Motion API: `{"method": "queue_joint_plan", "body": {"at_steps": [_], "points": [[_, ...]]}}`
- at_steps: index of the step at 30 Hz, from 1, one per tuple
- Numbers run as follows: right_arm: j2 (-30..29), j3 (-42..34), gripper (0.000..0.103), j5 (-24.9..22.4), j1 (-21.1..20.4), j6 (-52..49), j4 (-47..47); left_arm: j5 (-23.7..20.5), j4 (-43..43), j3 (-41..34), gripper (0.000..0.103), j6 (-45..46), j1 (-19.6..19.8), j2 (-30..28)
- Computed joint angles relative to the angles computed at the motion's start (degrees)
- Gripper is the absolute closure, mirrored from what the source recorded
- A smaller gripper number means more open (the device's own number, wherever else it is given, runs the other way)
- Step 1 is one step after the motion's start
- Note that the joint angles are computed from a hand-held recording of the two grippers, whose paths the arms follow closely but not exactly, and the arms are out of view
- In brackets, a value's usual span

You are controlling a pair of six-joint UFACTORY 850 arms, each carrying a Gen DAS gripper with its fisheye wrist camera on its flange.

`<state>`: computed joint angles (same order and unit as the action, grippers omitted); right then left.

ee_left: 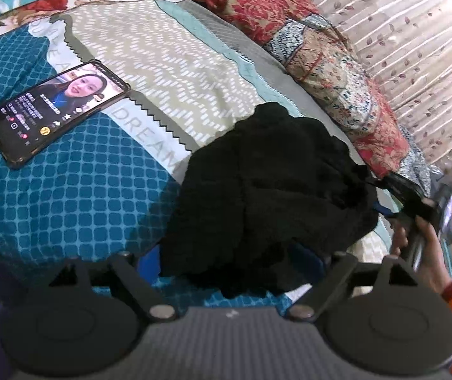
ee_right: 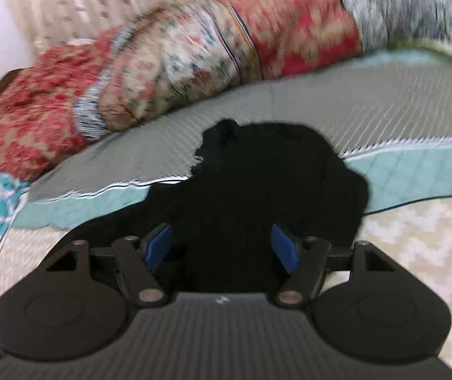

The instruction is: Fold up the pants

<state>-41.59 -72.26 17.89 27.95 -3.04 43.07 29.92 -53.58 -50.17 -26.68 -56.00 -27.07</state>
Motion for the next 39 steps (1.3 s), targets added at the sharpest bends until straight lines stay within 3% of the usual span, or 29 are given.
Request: {"method": "queue_joint_plan", "body": {"at_steps": [1, 2, 3, 5, 6, 9, 12, 15, 18, 21, 23, 25, 26, 27, 30, 32, 35, 37, 38, 39], "points": [[-1.20, -1.68, 0.035, -1.67, -0.30, -3.60, 4.02, -0.10, -3.62, -1.02, 0.029, 3.95, -0.14, -0.62], [-2.01, -2.41, 0.063, -2.57, -0.76, -4.80, 5.68, -0.63, -5.44, -1.91, 0.054, 6.73, 0.07, -1.27], [-1.87, -1.98, 0.088, -2.31, -1.11, -3.60, 5.74, -1.37, -4.85, -2.35, 0.056, 7.12, 0.56, -1.67], [1.62, 1.47, 0.093, -0.22, -2.32, 5.99, -0.55, -1.18, 2.59, -1.81, 0.076, 0.70, 1.83, -1.39], [4.66, 5.30, 0.093, 3.76, -2.97, 11.99, -5.97, -0.77, 5.92, -1.52, 0.081, -1.74, 2.37, -0.99], [15.16, 17.97, 0.093, 12.35, -5.52, 23.38, -17.21, -0.34, 6.73, -2.37, 0.086, 0.54, 3.38, -0.44], [28.07, 33.47, 0.094, 20.23, -6.04, 27.75, -19.97, 1.41, 9.72, -2.24, 0.088, -1.95, 4.13, 0.40], [40.05, 49.16, 0.094, 28.34, -1.24, 30.99, -16.40, 3.64, 8.56, -0.94, 0.088, -1.07, 4.83, 2.29], [44.23, 56.76, 0.089, 26.33, 6.62, 29.34, -7.28, 4.51, 9.44, 1.44, 0.088, -4.65, 6.06, 5.02], [41.50, 56.99, 0.080, 19.98, 11.33, 23.87, 1.78, 2.30, 8.55, 2.14, 0.088, -3.56, 6.76, 6.56], [39.83, 55.30, 0.079, 20.06, 13.12, 13.15, 12.86, 0.02, 6.09, 1.39, 0.086, -0.33, 6.44, 6.27], [39.74, 53.54, 0.065, 23.19, 13.62, 6.33, 15.81, -1.35, 0.03, 0.22, 0.079, 6.41, 5.36, 5.41], [39.26, 52.25, 0.048, 24.69, 13.51, 4.15, 14.81, -1.96, -4.12, -0.51, 0.069, 10.56, 4.74, 4.84], [38.37, 50.59, 0.041, 25.63, 12.98, 1.61, 12.38, -2.35, -7.57, -0.99, 0.066, 13.57, 4.21, 4.29], [32.06, 42.57, 0.042, 24.57, 10.38, -7.83, 4.05, -2.79, -12.23, -1.41, 0.051, 17.37, 3.22, 2.89], [27.65, 38.02, 0.042, 22.01, 7.86, -6.92, -4.35, -4.15, -13.85, -1.45, 0.035, 16.94, 3.20, 2.05], [19.56, 28.78, 0.042, 14.73, 4.48, -1.64, -15.75, -5.34, -9.42, -0.43, 0.031, 10.47, 3.37, 1.56], [14.29, 22.67, 0.043, 9.51, 4.37, -7.71, -11.56, -4.78, -9.95, -0.36, 0.037, 10.44, 3.07, 1.31], [11.90, 20.27, 0.052, 8.23, 4.55, -13.71, -6.02, -4.78, -12.26, -0.68, 0.049, 13.21, 2.94, 1.20], [10.41, 18.75, 0.088, 7.49, 4.31, -18.04, -0.76, -4.95, -15.42, -1.13, 0.051, 17.17, 2.89, 1.19]]}}
